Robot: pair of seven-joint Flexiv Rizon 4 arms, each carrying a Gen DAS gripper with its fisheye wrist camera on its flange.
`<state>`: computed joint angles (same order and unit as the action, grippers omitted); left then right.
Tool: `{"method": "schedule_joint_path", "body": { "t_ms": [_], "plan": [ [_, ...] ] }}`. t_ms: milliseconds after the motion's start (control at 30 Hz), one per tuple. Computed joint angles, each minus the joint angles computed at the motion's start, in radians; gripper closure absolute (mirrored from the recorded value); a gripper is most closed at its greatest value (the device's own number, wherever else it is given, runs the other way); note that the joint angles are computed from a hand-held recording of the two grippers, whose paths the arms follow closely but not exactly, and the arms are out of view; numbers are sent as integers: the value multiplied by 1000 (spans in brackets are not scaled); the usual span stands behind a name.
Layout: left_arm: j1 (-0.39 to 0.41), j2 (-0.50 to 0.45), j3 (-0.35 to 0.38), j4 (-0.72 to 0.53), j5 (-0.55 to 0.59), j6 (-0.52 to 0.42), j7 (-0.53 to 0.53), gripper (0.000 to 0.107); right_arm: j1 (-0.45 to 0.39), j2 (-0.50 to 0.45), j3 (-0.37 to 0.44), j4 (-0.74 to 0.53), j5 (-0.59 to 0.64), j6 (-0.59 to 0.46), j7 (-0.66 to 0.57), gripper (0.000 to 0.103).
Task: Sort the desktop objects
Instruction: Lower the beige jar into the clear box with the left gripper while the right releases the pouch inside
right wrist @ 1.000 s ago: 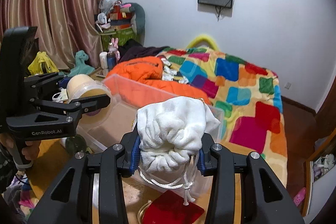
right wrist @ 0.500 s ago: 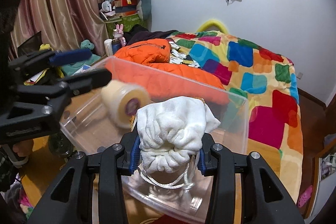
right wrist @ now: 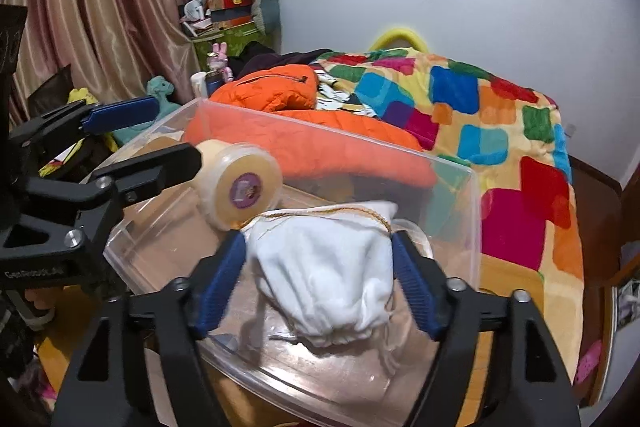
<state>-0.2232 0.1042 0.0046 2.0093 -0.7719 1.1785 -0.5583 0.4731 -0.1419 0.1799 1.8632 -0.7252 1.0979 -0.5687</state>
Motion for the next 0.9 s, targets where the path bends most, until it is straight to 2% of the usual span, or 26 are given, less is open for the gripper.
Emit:
{"method": "schedule_joint_path", "body": {
  "t_ms": [100,467,533,600,900],
  "plan": [
    [0,1,0,2,4,6,-3,29,4,10,3,3,-14,-13,9,18],
    [-23,29,6,27,-28,63,15,10,27,52,26,-3,-132,-157,38,16],
    [-24,41,12,30,-26,54,8,10,30,63,32,1,-160,-184,57,13],
    [-23,55,19,36,-15,42,-3,9,32,75,40,7,-187,-211,80,5],
    [-35,126,46,88,27,53,-13,7,37,128,82,40,-252,-282,134,4]
  ]
}}
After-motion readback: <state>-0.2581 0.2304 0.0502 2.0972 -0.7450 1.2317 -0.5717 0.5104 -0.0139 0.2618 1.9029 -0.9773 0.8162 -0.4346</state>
